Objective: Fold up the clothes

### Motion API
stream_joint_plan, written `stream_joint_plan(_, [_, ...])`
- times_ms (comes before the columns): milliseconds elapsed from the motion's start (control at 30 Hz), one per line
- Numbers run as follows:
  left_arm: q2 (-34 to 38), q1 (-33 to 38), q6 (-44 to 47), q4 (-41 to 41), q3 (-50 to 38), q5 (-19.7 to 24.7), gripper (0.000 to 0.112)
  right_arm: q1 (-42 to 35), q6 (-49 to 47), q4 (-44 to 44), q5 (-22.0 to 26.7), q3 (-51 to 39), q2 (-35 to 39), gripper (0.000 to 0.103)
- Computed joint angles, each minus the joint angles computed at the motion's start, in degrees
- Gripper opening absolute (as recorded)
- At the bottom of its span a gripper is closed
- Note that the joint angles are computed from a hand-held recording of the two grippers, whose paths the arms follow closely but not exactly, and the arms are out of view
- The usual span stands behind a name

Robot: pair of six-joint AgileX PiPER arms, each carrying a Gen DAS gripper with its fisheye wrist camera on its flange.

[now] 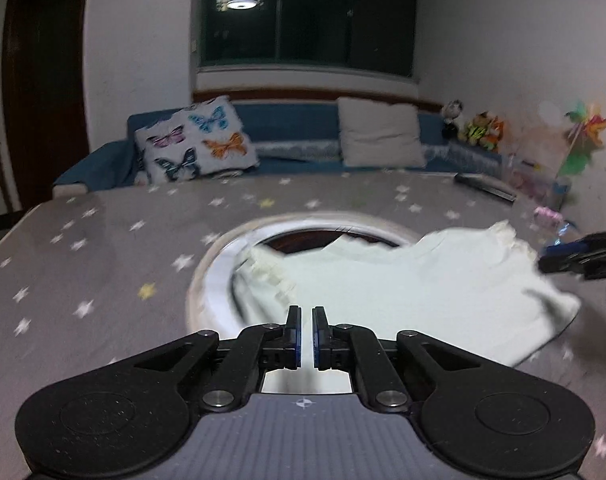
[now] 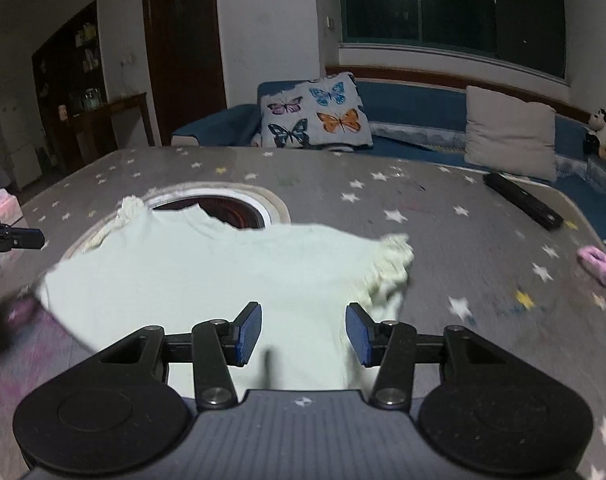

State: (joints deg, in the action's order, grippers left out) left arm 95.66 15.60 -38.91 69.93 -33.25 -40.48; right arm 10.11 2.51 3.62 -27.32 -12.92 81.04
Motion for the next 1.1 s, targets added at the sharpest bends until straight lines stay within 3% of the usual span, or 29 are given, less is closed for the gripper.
stream_joint_plan(200, [6.7,-9.9,-1.9,-4.3,-6.3,5.6,0.007,0.6,2.5,-1.2,-2.6,-6.0,9.6,0.046])
stream_joint_plan(400, [12.7,-13.2,1.3,-10.8,-10.8,12.9,0.006,-2.1,2.5,-1.3,-3.0,-7.6,14.5,0.044])
stream_joint_plan(533, [13.6,-11.2,-0.5,-8.3,-11.1,11.8,0.006,-4.7,3.8,-2.8,-1.8,-7.6,13.7,0.038])
stream_joint_plan(633, [12.3,-12.2,0.0,-10.0,-10.3,12.6,0.006,-2.5,-0.9,2.2,-1.4,-8.0,12.6,0.038])
stream_joint_plan(700, [10.6,-13.0,-0.9,-9.2,-8.8,10.1,0.006,-1.5,-0.7,1.3,-0.7,-8.9,12.4,0.038])
stream_joint_plan(800, [9.4,-15.6,-6.4,-3.4,-7.8,6.5,0.006,0.0,-1.8,0.9,1.7,-12.5,14.1,0.037])
stream_joint_plan(900, [9.4,-20.6,-4.7,-3.4,-6.6,5.0,0.006,0.0,-2.7,1.1,5.1,-17.6,17.1,0.03])
stream_joint_plan(1100, [12.2,-26.1,-5.7,-0.7,-7.6,4.4,0.007,-0.1,-5.1,2.1,10.7,-25.5,21.9,0.024])
